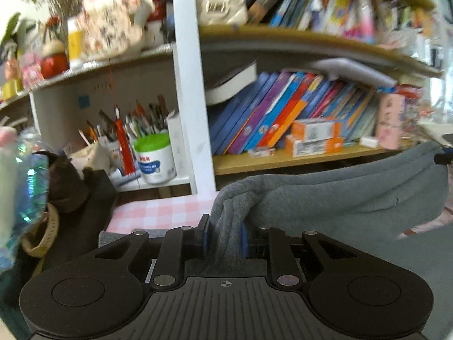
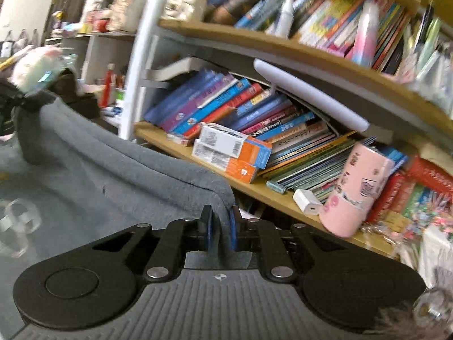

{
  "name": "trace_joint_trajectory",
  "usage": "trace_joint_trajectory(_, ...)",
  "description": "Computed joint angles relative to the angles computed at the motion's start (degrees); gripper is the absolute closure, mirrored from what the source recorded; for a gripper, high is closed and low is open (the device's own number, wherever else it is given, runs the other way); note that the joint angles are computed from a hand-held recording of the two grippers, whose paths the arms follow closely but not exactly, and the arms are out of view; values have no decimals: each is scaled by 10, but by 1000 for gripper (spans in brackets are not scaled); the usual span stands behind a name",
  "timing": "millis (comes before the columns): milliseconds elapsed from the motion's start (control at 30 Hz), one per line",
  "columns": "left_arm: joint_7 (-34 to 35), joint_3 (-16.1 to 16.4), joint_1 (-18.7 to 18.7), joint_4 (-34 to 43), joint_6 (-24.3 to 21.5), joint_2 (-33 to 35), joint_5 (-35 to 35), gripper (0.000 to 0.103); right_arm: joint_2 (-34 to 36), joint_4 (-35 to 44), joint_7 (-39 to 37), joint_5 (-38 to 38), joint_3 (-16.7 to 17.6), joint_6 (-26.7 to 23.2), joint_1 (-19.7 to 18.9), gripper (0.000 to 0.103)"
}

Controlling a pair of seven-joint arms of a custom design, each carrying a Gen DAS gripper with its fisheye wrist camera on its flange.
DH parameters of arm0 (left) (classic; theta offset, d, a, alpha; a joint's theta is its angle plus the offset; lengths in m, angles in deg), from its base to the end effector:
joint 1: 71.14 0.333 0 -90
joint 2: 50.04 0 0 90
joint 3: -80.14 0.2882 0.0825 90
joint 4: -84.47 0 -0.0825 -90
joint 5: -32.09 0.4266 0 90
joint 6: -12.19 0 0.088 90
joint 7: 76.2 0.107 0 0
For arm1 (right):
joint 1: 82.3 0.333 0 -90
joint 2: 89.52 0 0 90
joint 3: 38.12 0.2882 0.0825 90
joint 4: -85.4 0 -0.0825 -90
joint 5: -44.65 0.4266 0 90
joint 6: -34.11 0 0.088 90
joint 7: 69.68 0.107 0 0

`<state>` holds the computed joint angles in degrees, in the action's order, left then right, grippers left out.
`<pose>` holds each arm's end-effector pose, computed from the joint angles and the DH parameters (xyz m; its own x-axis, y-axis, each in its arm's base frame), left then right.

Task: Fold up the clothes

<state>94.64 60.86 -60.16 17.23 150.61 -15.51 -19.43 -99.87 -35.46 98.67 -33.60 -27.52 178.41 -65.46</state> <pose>0.7957 -0.0422 0.5050 -0.7642 -0.6397 -0.0826 -0.2216 0.3806 -0.8978 0.5164 0.2827 0.5103 -0.0922 -0.9606 0.2623 -0.4139 -0.2026 -0.8875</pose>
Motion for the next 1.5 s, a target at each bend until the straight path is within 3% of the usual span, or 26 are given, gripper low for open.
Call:
trace_joint_trajectory(67, 40, -10, 31, -63, -6, -44, -39, 82, -38, -39, -7, 14, 14, -8, 15, 92)
trace_joint_trajectory(167, 72, 6, 52, -143, -26, -99, -81, 78, -77, -83, -33, 57, 41, -30, 37, 91)
trace_joint_trajectory(300, 86, 41, 53, -224, -41, -151, -105, 65, -102, -116, -66, 134, 67, -65, 65, 89)
trace_joint_trajectory(400, 75, 70, 47, -266, -48, -174, -113, 55, -111, -132, -50, 179, 78, -84, 78, 87)
trace_joint_trajectory(500, 66, 90, 46, -296, -54, -194, -145, 48, -130, -151, 0, 201, 85, -87, 83, 85)
trace_joint_trajectory(567, 53, 99, 47, -308, -56, -202, -172, 44, -147, -167, 42, 212, 88, -80, 82, 76)
trace_joint_trajectory(633, 35, 108, 48, -316, -58, -208, -198, 40, -162, -182, 83, 223, 89, -64, 80, 65)
trace_joint_trajectory(700, 5, 114, 51, -319, -63, -211, -224, 33, -179, -196, 126, 229, 93, -49, 75, 61)
trace_joint_trajectory(833, -49, 121, 54, -315, -78, -210, -258, 32, -213, -228, 248, 237, 101, -1, 53, 53)
trace_joint_trajectory(933, -70, 122, 53, -319, -75, -210, -280, 32, -241, -259, 383, 219, 112, 67, 14, 53)
trace_joint_trajectory(1033, -106, 122, 49, -319, -66, -205, -292, 32, -263, -287, 553, 174, 137, 157, -54, 54)
trace_joint_trajectory(1133, -146, 121, 48, -314, -63, -196, -290, 33, -263, -300, 623, 186, 139, 193, -82, 59)
trace_joint_trajectory(1233, -160, 119, 51, -309, -70, -192, -286, 33, -245, -298, 589, 231, 122, 185, -73, 70)
trace_joint_trajectory(1300, -175, 118, 53, -303, -70, -187, -289, 33, -236, -292, 580, 241, 123, 184, -79, 71)
trace_joint_trajectory(1500, -269, 112, 53, -282, -47, -165, -279, 44, -220, -267, 548, 238, 140, 115, -76, 90)
